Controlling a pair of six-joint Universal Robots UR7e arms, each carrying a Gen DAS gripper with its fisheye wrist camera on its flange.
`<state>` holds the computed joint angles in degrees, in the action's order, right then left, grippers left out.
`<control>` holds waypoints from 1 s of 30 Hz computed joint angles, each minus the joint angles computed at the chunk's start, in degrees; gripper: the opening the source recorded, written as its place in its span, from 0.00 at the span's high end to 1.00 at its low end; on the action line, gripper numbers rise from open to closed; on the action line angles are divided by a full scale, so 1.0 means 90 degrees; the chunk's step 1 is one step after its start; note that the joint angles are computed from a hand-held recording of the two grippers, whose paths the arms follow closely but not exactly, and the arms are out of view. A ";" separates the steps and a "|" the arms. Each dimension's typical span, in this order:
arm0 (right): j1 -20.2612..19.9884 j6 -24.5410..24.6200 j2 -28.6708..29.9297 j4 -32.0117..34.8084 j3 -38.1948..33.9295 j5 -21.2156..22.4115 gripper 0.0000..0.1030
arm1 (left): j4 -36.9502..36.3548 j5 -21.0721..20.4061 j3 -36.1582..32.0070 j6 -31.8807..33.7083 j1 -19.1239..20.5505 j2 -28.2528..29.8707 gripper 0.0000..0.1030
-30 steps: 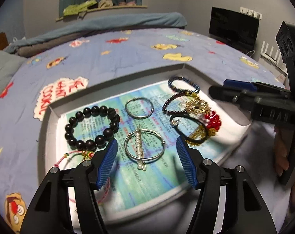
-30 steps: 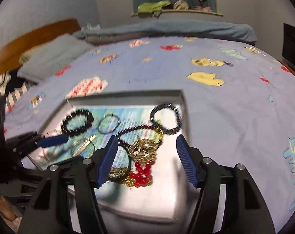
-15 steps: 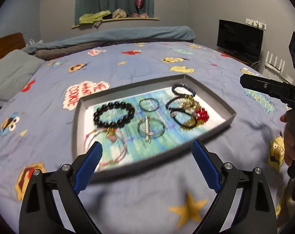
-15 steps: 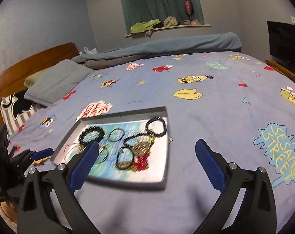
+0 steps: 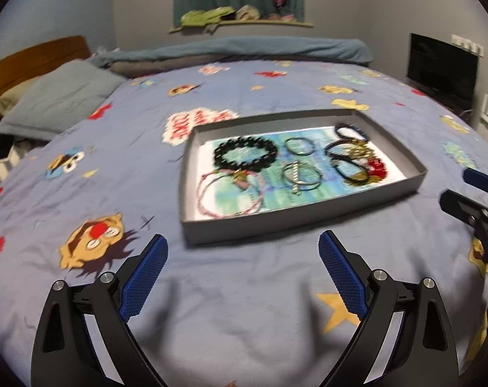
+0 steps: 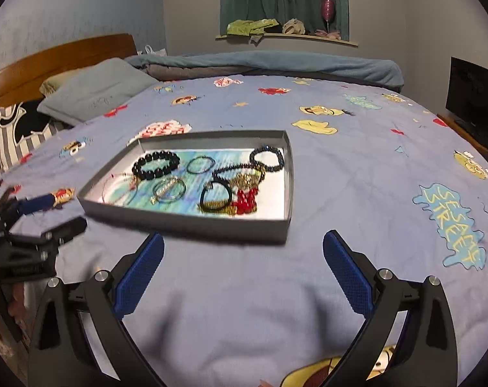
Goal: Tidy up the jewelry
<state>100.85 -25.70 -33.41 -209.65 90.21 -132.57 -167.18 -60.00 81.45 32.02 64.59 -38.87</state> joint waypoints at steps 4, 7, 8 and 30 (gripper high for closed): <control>0.0123 0.0027 0.0024 0.0111 -0.0093 -0.0325 0.05 | 0.0176 0.0250 -0.0039 -0.0190 -0.0095 -0.0044 0.08; 0.0192 0.0043 0.0032 0.0221 -0.0161 -0.0509 0.05 | -0.0119 0.0446 0.0079 -0.0027 -0.0210 -0.0091 0.07; 0.0200 0.0139 0.0009 0.0332 -0.0164 -0.0534 0.05 | -0.0136 0.0456 0.0093 -0.0021 -0.0223 -0.0100 0.07; 0.0202 0.0404 -0.0201 0.0579 0.0004 -0.0278 0.05 | 0.0115 0.0274 0.0069 -0.0170 -0.0238 -0.0112 0.07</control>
<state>102.67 -22.06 -35.22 -204.44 90.25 -135.07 -166.15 -57.54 82.08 30.49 62.44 -39.88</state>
